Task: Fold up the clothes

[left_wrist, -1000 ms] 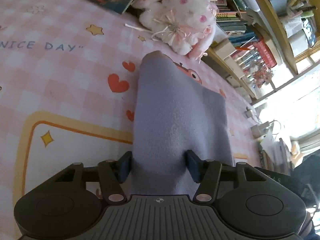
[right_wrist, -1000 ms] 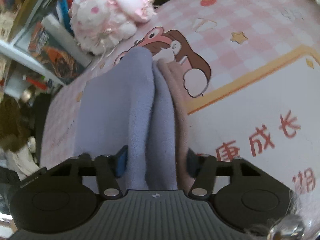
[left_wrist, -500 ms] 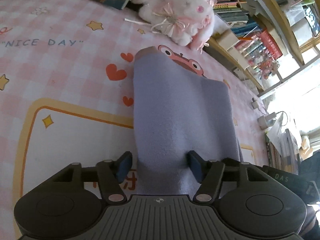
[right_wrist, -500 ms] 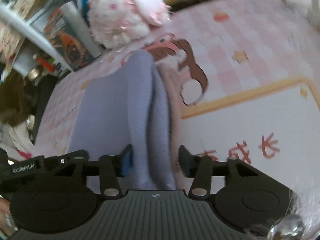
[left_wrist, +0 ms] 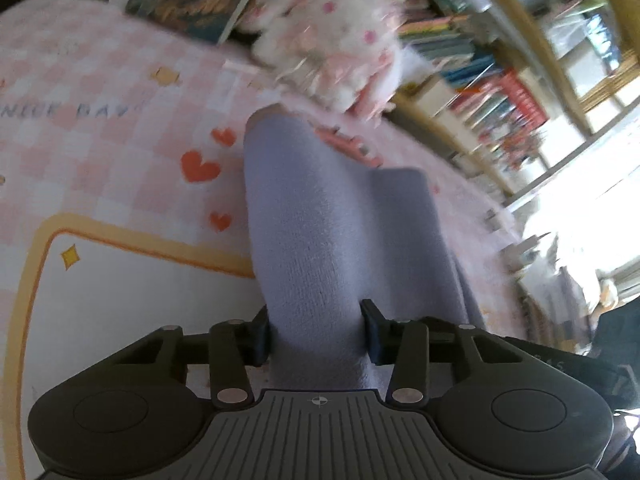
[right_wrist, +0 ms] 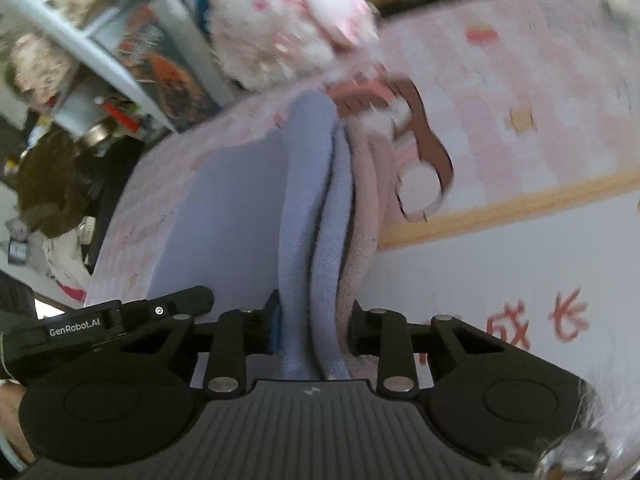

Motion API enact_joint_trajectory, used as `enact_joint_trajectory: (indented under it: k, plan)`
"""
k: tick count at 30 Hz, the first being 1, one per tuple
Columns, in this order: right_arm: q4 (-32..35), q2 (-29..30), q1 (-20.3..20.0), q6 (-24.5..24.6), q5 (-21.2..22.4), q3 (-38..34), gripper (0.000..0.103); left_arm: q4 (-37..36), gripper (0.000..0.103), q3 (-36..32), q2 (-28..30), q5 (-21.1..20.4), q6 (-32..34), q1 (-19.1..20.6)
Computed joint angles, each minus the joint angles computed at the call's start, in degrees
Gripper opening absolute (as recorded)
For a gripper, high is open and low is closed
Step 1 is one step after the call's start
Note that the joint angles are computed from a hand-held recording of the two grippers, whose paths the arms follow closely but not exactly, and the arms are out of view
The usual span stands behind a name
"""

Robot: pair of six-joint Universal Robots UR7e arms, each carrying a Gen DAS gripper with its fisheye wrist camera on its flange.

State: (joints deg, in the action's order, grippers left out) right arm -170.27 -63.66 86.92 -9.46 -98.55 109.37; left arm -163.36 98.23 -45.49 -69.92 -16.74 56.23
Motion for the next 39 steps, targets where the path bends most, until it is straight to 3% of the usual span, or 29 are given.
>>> enact_joint_trajectory:
  k: [7,39]
  plan:
    - [-2.79,-4.80,-0.42,-0.67,4.95,3.37,0.026,-4.54,0.042,2.00,-1.58,-0.77,2.41,-2.31]
    - [-2.35,-11.47,-3.89,-3.93,8.93,7.76,0.027,-6.47,0.043,3.13,0.75,3.54,0.18,-7.06]
